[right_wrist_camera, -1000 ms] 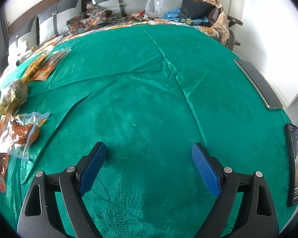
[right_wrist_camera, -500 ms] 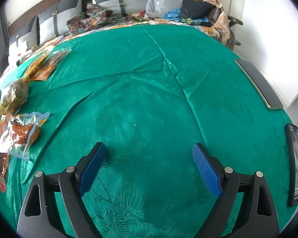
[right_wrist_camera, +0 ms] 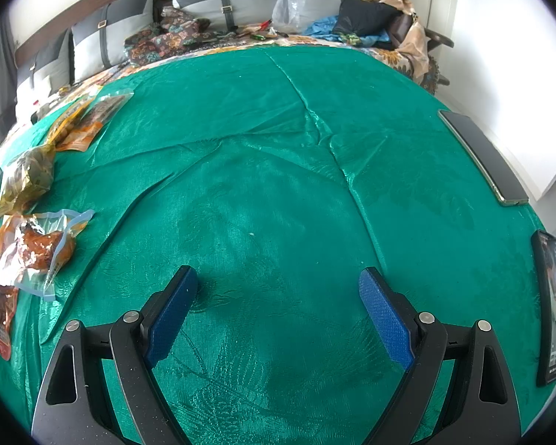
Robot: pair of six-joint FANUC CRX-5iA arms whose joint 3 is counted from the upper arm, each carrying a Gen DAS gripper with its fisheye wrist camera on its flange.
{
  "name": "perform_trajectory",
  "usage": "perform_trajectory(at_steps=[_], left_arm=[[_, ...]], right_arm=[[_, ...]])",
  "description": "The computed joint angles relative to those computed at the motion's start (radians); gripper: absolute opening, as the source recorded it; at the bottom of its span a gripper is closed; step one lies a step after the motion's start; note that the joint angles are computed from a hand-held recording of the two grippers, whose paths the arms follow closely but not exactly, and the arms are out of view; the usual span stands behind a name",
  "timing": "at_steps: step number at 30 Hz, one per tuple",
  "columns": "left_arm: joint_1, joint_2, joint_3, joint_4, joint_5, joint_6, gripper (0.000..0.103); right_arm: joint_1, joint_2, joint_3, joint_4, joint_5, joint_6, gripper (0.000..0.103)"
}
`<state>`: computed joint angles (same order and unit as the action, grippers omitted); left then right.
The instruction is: Organize snacks
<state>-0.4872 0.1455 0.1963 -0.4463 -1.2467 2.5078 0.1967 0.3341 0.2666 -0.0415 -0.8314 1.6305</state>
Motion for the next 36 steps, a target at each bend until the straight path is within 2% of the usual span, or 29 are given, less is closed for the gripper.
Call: perform_trajectory(at_steps=[1,2,4,5,7,9,11,13,15,18,25,27,28,29,30,31,33,36], left_arm=[[0.014,-0.008,-0.005,0.039,0.007,-0.014,0.099],[0.022,-0.037,-0.032,0.07,0.057,-0.008,0.095],[0.025,-0.085,-0.074,0.111,0.161,0.004,0.095],[0.027,-0.096,-0.085,0.151,0.221,-0.02,0.095],[0.029,-0.058,-0.048,0.254,0.264,-0.147,0.095],[0.009,0.019,0.044,0.287,0.217,-0.239,0.096],[-0.018,0.129,0.181,0.288,0.119,-0.303,0.096],[-0.036,0.222,0.297,0.256,0.017,-0.306,0.096],[-0.037,0.268,0.346,0.242,-0.039,-0.278,0.096],[-0.039,0.273,0.342,0.225,-0.038,-0.234,0.096],[-0.05,0.323,0.421,0.189,-0.133,-0.243,0.1],[-0.053,0.319,0.418,0.179,-0.132,-0.237,0.091],[-0.058,0.299,0.398,0.16,-0.118,-0.226,0.072],[-0.059,0.292,0.393,0.156,-0.119,-0.221,0.063],[-0.051,0.274,0.372,0.168,-0.108,-0.204,0.059],[-0.036,0.242,0.328,0.194,-0.075,-0.175,0.049],[-0.012,0.192,0.256,0.234,-0.036,-0.136,0.046],[-0.009,0.142,0.199,0.228,-0.044,-0.105,0.046]], right_arm=[[0.0,0.001,0.001,0.0,0.0,0.0,0.091],[0.0,0.001,0.001,0.0,0.0,0.0,0.091],[0.0,0.001,0.001,0.0,0.0,0.0,0.091],[0.0,0.001,0.001,0.0,0.0,0.0,0.091],[0.0,0.0,0.0,0.0,0.0,0.001,0.091],[0.0,0.001,0.001,-0.001,0.0,0.001,0.091],[0.0,0.001,0.002,-0.001,0.0,0.001,0.091],[-0.001,0.0,0.001,-0.003,-0.001,0.002,0.091],[0.0,0.001,0.001,-0.002,-0.001,0.002,0.091],[-0.001,0.001,0.002,-0.002,-0.001,0.002,0.091],[-0.001,0.001,0.003,-0.004,-0.001,0.004,0.091],[-0.002,0.001,0.003,-0.005,-0.002,0.004,0.091],[-0.002,0.001,0.003,-0.005,-0.002,0.005,0.091],[-0.002,0.002,0.004,-0.005,-0.002,0.005,0.091],[-0.002,0.002,0.004,-0.005,-0.002,0.005,0.091],[-0.002,0.001,0.003,-0.005,-0.002,0.005,0.091],[-0.002,0.001,0.003,-0.005,-0.002,0.005,0.091],[-0.002,0.001,0.004,-0.005,-0.002,0.005,0.091]])
